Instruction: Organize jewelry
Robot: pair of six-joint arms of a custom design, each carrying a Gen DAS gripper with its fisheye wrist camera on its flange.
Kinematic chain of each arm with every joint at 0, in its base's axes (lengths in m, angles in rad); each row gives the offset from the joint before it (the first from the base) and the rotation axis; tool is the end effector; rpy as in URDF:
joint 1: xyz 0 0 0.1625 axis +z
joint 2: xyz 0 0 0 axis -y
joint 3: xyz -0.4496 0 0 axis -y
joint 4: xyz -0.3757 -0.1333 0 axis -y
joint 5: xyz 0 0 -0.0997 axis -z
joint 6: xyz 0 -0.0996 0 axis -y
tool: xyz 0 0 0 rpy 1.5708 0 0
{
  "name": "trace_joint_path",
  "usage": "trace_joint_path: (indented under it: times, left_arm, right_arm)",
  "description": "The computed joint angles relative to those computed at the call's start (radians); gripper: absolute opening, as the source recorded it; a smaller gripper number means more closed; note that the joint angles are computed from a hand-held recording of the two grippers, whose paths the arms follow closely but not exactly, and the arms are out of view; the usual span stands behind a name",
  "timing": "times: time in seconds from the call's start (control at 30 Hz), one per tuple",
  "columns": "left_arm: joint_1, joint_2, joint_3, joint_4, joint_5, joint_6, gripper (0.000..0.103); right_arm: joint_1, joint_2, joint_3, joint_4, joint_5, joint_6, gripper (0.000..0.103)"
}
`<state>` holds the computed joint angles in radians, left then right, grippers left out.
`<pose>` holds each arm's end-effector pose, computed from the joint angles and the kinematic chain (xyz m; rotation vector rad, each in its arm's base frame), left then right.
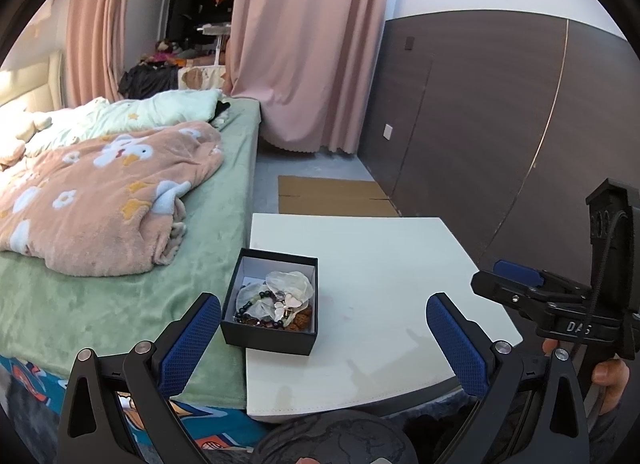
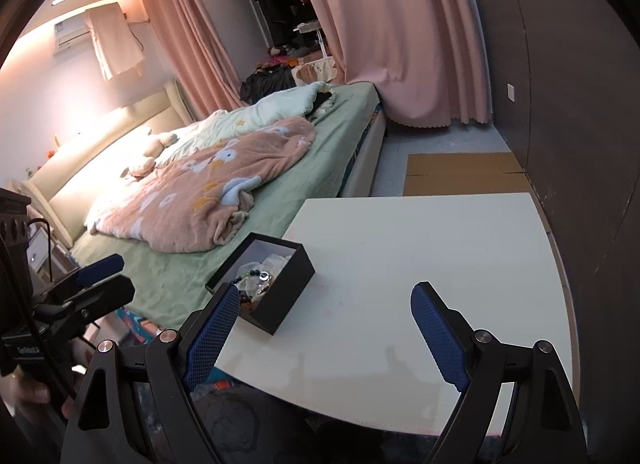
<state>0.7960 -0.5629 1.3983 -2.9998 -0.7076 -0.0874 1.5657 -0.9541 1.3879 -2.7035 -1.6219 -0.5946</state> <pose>-0.3761 -0.6829 0.1259 0.4827 2.3359 -1.1108 0.1244 -0.7419 0.3594 0.7711 -2.6276 0.9327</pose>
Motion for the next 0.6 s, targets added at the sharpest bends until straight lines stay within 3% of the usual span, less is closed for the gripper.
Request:
trace_joint_path:
  times: [0.2, 0.6]
  left_arm:
    - [0.000, 0.002, -0.002, -0.002, 0.001, 0.006, 0.103]
    - [0.000, 0.010, -0.009, 0.016, 0.002, 0.007, 0.102]
  right_arm:
    - [-0.008, 0.000, -0.013, 0.035, 0.018, 0.034, 0.088]
    - [-0.011, 0.007, -0.022, 0.047, -0.029, 0.062, 0.088]
